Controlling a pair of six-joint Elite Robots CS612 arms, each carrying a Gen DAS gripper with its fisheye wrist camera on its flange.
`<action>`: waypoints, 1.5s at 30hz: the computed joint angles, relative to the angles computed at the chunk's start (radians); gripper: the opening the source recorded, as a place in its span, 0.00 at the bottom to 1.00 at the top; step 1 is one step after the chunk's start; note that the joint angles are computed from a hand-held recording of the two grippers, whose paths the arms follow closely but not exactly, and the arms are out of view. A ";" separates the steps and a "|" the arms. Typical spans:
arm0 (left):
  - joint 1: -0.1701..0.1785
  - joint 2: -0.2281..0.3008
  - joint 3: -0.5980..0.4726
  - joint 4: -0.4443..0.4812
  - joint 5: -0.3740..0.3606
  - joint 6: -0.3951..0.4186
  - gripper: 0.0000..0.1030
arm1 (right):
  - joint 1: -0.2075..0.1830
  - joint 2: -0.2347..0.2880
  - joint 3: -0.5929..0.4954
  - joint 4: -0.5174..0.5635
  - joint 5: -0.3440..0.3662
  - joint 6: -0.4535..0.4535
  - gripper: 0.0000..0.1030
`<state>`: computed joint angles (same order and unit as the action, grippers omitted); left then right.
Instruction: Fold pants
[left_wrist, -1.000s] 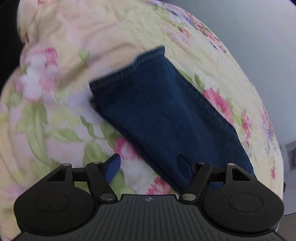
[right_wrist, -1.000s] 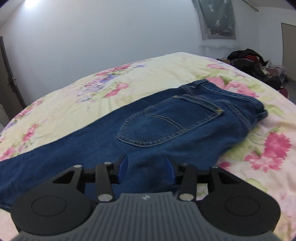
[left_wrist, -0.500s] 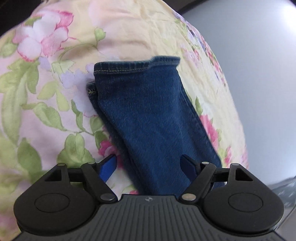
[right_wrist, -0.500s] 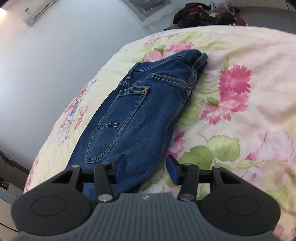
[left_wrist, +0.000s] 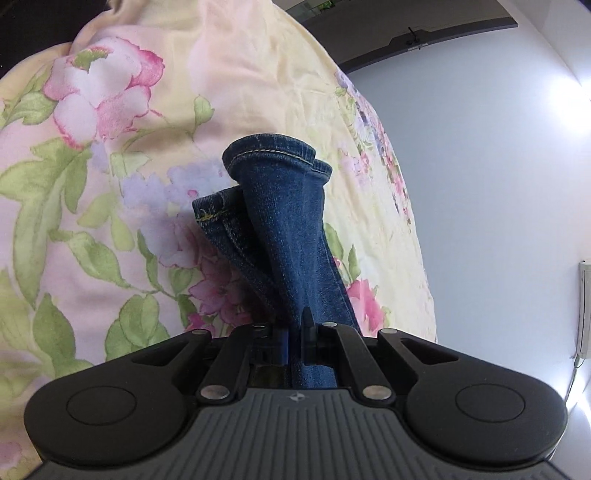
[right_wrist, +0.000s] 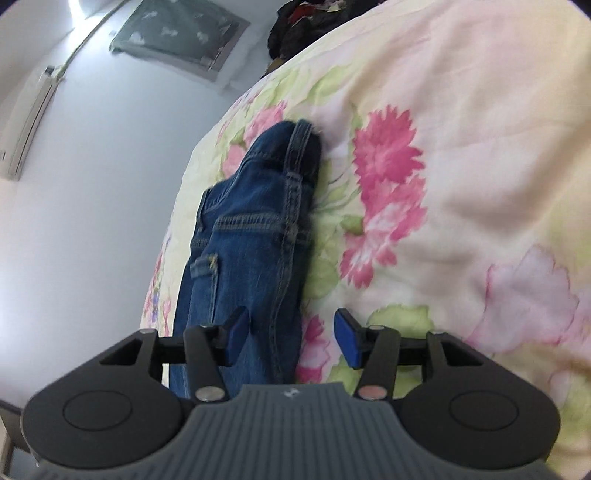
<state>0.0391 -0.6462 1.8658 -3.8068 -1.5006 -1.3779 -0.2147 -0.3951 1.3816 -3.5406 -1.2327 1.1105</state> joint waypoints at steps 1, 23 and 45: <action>0.003 0.002 0.000 0.003 -0.011 -0.003 0.05 | -0.005 0.014 -0.020 -0.013 0.015 0.018 0.47; 0.037 -0.064 0.005 -0.019 -0.108 0.085 0.05 | -0.071 -0.008 -0.122 -0.046 0.242 -0.019 0.07; 0.083 0.058 -0.005 -0.035 -0.164 -0.106 0.18 | 0.056 -0.188 0.185 -0.034 -0.390 -0.528 0.38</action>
<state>0.1225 -0.5880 1.8611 -3.8417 -1.6650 -1.4837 -0.1590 -0.5831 1.5661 -3.5744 -1.6227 0.5828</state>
